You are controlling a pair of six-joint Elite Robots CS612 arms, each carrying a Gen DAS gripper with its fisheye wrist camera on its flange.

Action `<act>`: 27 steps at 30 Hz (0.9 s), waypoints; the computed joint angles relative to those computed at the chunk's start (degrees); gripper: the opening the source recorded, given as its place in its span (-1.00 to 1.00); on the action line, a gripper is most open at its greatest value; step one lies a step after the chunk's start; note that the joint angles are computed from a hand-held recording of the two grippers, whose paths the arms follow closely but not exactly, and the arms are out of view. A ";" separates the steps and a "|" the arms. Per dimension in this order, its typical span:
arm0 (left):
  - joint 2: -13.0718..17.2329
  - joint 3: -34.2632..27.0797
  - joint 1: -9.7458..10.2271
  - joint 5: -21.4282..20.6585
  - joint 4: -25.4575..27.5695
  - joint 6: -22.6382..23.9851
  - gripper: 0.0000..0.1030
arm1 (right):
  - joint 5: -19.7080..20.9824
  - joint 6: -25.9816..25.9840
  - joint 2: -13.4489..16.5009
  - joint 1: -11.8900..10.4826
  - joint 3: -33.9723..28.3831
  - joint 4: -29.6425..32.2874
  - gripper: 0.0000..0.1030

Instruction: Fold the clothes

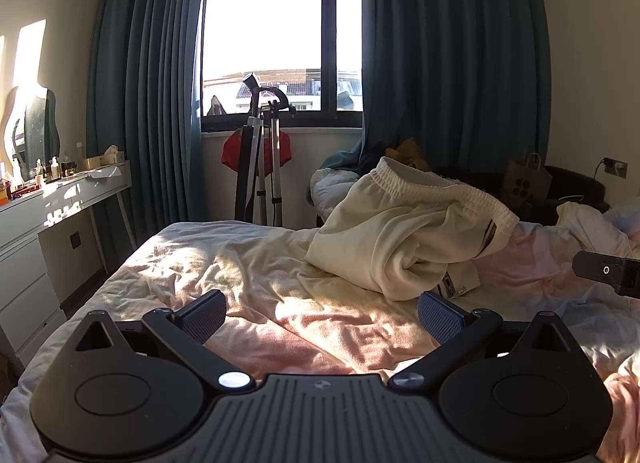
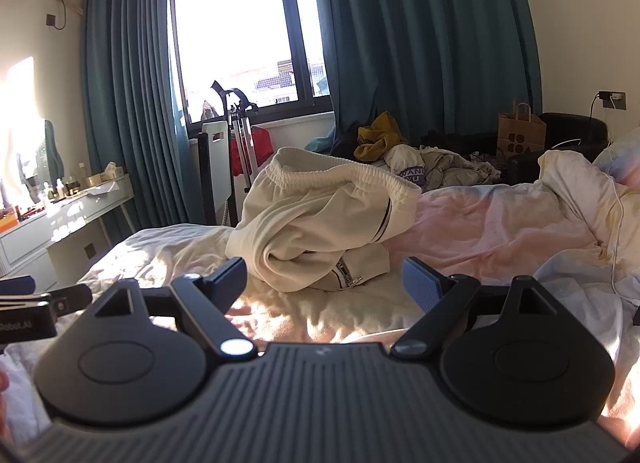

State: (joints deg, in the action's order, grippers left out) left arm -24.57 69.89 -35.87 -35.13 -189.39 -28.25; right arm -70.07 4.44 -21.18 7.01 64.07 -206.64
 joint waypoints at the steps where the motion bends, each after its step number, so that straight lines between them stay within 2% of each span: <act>1: -0.01 -0.02 0.02 -0.15 0.11 -0.38 0.99 | -0.07 -0.04 0.00 -0.01 0.02 -0.07 0.68; 13: 0.01 0.46 0.04 -0.65 -1.36 0.11 0.99 | -1.08 -0.73 -0.04 0.16 0.24 -0.43 0.68; 27: -0.10 0.31 0.06 -0.46 -0.36 -0.17 0.99 | -1.78 -0.80 -0.01 0.21 0.24 -0.76 0.68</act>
